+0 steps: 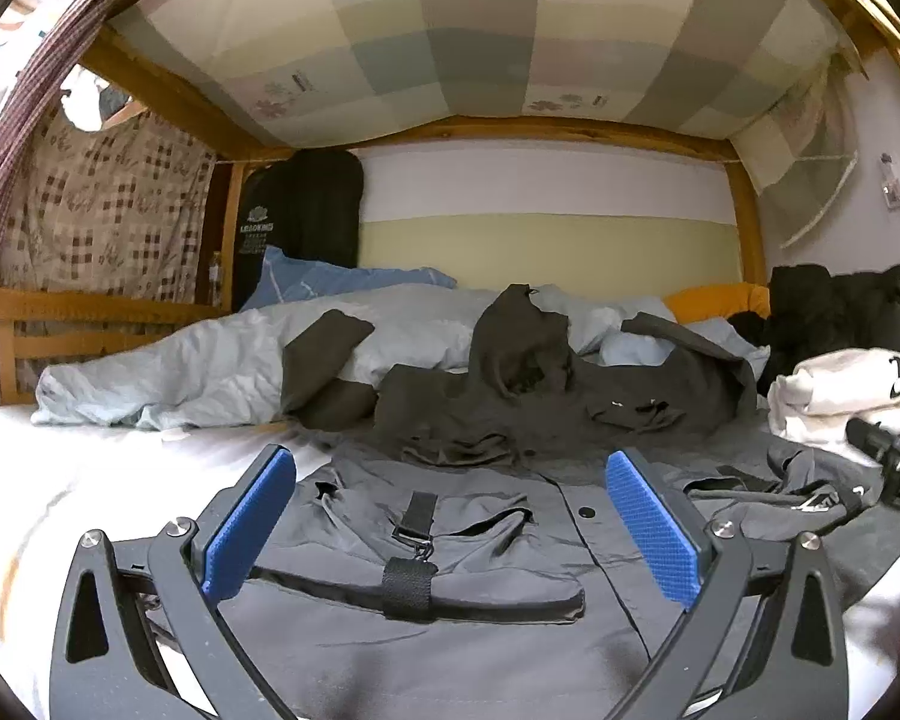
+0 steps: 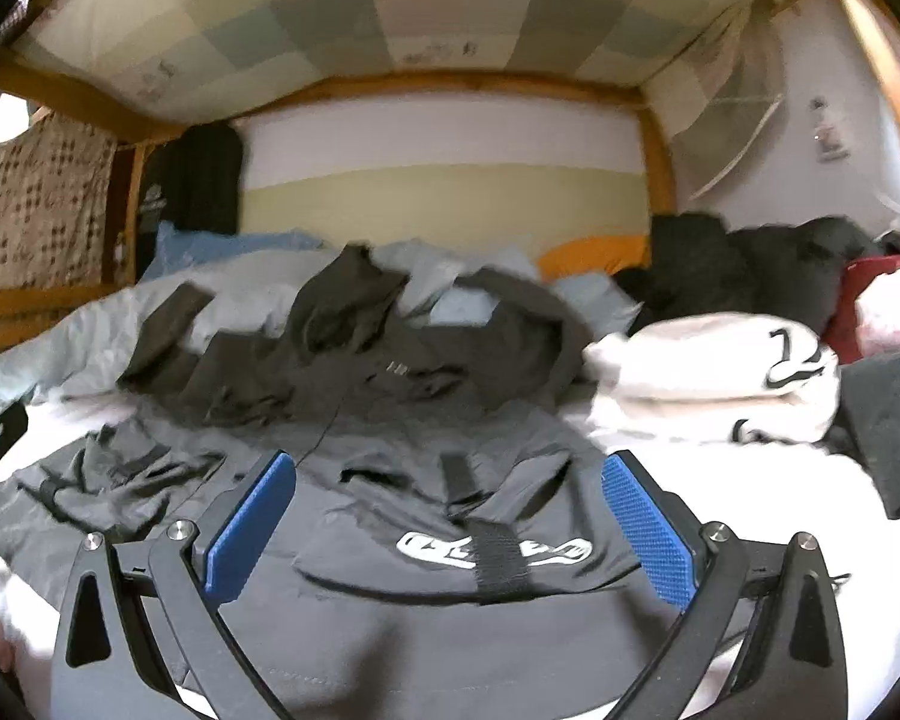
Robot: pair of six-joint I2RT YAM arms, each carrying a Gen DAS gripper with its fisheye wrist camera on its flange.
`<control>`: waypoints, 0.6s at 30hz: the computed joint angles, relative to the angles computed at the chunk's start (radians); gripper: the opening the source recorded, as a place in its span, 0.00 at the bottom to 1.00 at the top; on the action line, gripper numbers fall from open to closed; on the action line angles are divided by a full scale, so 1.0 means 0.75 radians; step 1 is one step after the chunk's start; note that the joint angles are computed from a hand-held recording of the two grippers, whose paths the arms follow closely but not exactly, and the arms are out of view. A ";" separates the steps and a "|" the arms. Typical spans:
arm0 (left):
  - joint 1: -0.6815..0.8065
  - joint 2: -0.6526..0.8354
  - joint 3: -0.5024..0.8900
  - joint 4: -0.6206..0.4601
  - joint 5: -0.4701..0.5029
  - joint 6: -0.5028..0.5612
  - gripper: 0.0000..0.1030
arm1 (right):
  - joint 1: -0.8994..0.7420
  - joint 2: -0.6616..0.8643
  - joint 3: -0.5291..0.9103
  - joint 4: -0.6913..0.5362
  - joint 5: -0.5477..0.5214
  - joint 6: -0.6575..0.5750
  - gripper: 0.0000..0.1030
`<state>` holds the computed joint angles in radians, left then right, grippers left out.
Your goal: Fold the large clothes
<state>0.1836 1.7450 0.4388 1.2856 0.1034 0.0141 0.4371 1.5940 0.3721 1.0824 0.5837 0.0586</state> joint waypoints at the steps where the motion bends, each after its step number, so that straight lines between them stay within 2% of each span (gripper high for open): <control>1: -0.019 0.001 0.003 -0.004 -0.027 0.025 1.00 | 0.029 0.012 -0.017 0.059 0.064 -0.011 1.00; 2: -0.037 0.003 0.004 -0.004 -0.048 0.053 1.00 | 0.047 0.028 -0.039 0.136 0.101 -0.031 1.00; 4: -0.064 0.011 -0.013 0.031 -0.072 0.093 1.00 | 0.054 0.026 -0.047 0.158 0.094 -0.047 1.00; 9: -0.074 0.028 -0.031 0.083 -0.086 0.112 1.00 | 0.040 -0.004 -0.032 0.086 0.066 -0.016 1.00; 18: -0.075 0.004 -0.032 0.051 -0.100 0.113 1.00 | 0.015 -0.022 -0.014 0.015 0.038 0.004 1.00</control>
